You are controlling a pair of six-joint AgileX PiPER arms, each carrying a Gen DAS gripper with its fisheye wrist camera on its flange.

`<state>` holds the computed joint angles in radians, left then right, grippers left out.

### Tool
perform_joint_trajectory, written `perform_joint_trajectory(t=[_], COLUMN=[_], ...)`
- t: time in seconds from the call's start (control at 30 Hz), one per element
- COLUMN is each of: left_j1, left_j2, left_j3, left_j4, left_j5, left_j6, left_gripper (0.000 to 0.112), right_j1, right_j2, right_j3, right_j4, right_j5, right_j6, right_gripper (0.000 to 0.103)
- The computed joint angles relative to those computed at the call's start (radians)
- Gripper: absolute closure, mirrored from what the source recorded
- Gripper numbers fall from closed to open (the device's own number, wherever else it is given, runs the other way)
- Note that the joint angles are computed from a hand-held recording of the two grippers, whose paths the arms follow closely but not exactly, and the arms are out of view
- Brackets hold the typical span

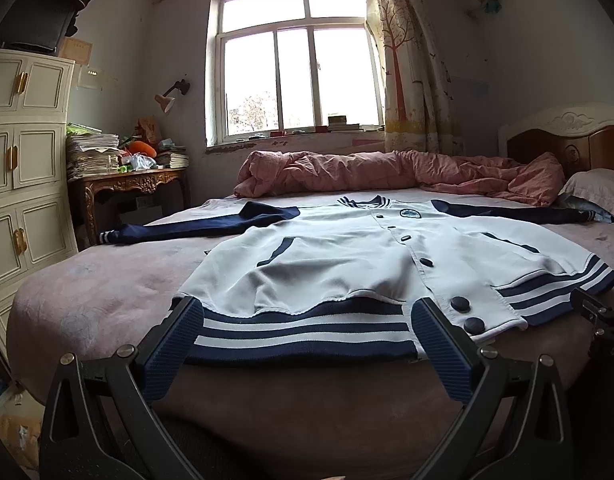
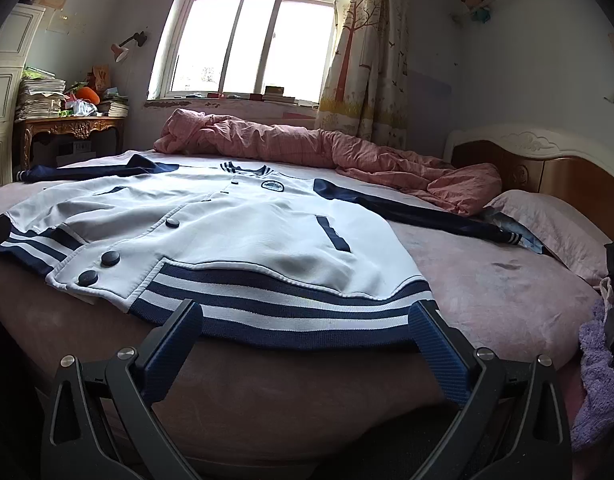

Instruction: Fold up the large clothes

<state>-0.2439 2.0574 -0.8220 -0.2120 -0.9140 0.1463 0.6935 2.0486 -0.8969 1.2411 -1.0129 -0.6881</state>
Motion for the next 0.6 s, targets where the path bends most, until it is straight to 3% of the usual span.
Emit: perform_joint_trajectory(t=[0.6], left_j1=[0.010], left_j2=[0.000], left_j3=[-0.013], left_j4=[-0.025], left_j5=[0.022], left_j6=[-0.020], left_gripper=[0.009], right_j1=[0.004], right_j2=[0.011], right_j3=[-0.012], right_j4=[0.020], right_j5=[-0.026], right_j6=[-0.013], right_gripper=[0.000])
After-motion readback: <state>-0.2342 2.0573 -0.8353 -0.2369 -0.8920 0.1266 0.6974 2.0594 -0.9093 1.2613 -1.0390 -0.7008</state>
